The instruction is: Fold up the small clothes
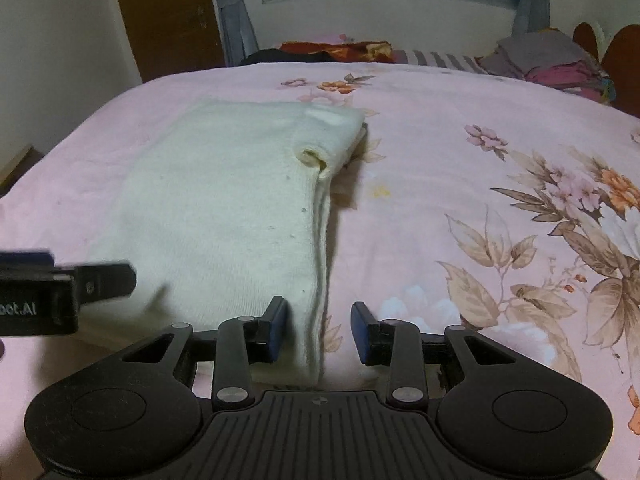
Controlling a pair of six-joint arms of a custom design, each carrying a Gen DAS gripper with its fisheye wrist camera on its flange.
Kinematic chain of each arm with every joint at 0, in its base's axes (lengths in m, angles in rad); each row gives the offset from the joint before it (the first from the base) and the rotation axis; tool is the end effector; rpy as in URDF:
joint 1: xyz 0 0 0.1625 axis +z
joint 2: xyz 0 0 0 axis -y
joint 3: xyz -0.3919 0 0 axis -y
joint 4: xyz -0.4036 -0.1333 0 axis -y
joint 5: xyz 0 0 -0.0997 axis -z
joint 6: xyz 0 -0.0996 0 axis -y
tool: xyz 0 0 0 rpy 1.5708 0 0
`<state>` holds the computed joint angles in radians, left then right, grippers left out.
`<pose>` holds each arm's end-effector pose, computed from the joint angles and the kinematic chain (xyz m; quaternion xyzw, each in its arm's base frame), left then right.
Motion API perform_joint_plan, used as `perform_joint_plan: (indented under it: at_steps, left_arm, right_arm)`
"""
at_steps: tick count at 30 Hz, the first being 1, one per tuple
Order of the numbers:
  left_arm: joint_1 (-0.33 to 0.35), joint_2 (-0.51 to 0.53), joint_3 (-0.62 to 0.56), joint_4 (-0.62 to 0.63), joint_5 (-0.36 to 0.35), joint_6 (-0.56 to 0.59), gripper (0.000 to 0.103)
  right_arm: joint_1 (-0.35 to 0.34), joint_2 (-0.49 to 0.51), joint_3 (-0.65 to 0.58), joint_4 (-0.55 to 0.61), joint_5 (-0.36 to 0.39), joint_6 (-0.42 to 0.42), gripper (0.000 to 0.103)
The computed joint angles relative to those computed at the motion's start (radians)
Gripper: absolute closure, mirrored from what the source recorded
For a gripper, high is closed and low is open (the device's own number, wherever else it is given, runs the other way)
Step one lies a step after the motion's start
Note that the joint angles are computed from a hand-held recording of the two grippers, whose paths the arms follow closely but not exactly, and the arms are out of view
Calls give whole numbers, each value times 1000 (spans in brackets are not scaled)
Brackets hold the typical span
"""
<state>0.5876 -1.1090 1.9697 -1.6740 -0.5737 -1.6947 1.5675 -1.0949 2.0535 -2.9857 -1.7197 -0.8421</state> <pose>-0.2734 -0.4428 0.0995 -0.1185 0.8265 -0.3578 0.4181 0.1167 -0.5448 0.1361 0.3802 -0.8941 0.1760 0.1586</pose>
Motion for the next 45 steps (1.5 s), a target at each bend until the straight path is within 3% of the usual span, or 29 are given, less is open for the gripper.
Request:
perform_joint_plan:
  at_steps: [2, 5, 9, 11, 16, 17, 19, 20, 25, 27, 32, 37, 38, 39, 45]
  left_arm:
    - [1, 23, -59, 98, -69, -24, 1]
    - [-50, 43, -100, 220, -87, -70, 1]
    - [-197, 7, -71, 307, -53, -262, 1]
    - [-285, -7, -69, 371, -42, -404, 1]
    - [-481, 41, -153, 653, -23, -693, 1]
    - [-501, 65, -184, 687, -24, -718, 1]
    - [-550, 101, -232, 764, -67, -765, 1]
    - [-565, 120, -257, 792, -92, -772, 0]
    - [-591, 201, -360, 845, -230, -701, 0]
    - [-606, 220, -376, 853, -233, -667, 0]
    - [-636, 251, -404, 861, -241, -715, 1]
    - [-667, 271, -417, 899, -275, -790, 1]
    - [-672, 268, -413, 896, -275, -793, 1]
    - [-677, 265, -408, 890, -275, -797, 1]
    - [-674, 282, -432, 907, -301, -788, 1]
  right_arm:
    - [5, -12, -8, 35, 3, 8, 69]
    - [5, -83, 18, 68, 30, 31, 68]
    - [-30, -264, 110, 118, 125, -12, 68]
    - [-58, -381, 149, 201, 179, -39, 68]
    - [-125, -668, 228, 406, 291, -151, 67]
    - [-137, -720, 238, 447, 310, -170, 65]
    - [-168, -823, 257, 534, 355, -207, 39]
    - [-189, -873, 265, 576, 385, -230, 24]
    - [-271, -1083, 290, 766, 489, -336, 24]
    - [-297, -1138, 296, 818, 510, -359, 24]
    - [-350, -1251, 301, 942, 544, -424, 24]
    - [-362, -1323, 297, 988, 553, -393, 20]
    - [-358, -1336, 297, 989, 549, -378, 7]
    - [-359, -1350, 296, 993, 554, -369, 0]
    - [-378, -1429, 303, 1001, 603, -364, 0]
